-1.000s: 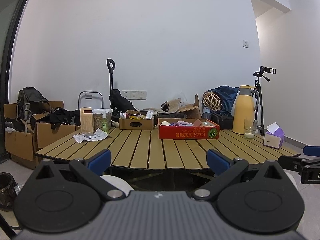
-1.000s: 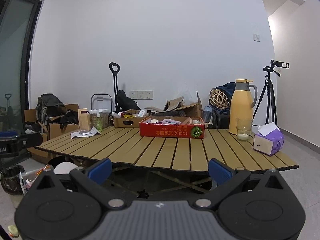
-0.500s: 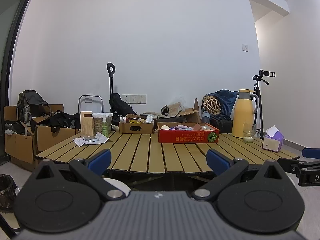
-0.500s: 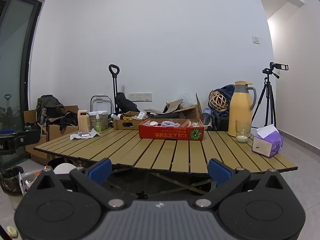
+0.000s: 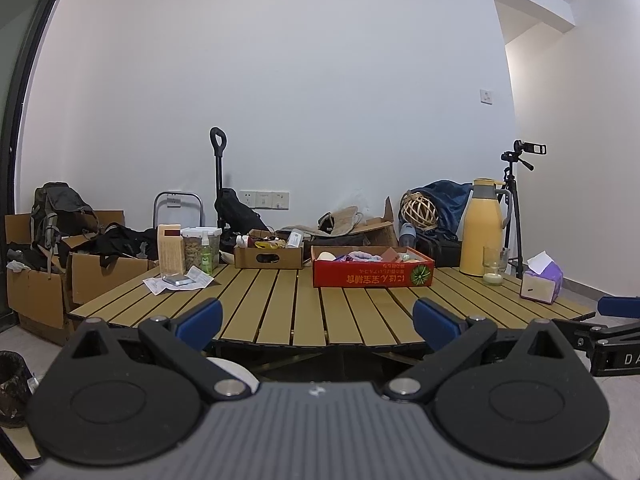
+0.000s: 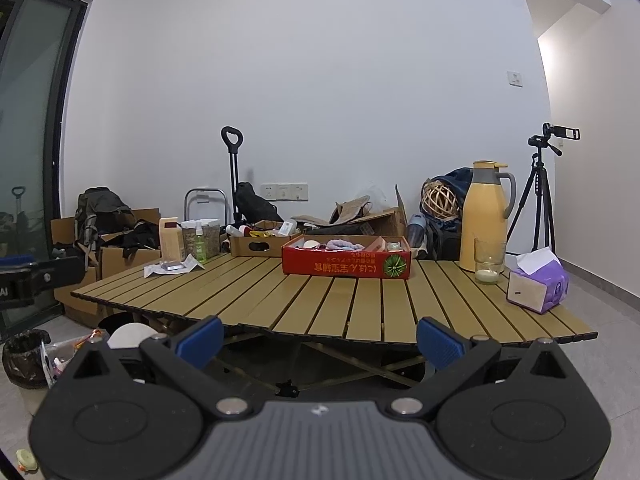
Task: Organize soft objects
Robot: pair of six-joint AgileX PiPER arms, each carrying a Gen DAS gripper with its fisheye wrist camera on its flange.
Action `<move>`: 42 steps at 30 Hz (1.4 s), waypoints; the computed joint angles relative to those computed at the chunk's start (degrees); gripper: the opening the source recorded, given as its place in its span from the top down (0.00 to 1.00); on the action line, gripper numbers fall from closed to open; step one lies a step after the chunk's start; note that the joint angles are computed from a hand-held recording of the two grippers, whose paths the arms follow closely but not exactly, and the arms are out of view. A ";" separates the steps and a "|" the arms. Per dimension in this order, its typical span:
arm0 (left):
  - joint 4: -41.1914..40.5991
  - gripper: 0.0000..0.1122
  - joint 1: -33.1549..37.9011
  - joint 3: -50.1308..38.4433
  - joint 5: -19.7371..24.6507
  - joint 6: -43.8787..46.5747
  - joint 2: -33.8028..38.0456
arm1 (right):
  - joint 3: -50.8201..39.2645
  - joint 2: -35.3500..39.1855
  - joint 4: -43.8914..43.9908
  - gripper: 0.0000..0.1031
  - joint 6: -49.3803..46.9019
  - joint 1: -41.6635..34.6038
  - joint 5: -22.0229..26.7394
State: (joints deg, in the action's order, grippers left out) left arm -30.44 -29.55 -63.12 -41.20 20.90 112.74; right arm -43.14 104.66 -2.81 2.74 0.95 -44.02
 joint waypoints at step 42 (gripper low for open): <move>2.64 0.08 1.52 -2.31 2.49 -0.60 0.53 | -1.17 1.67 -0.60 0.00 0.56 -0.61 -2.56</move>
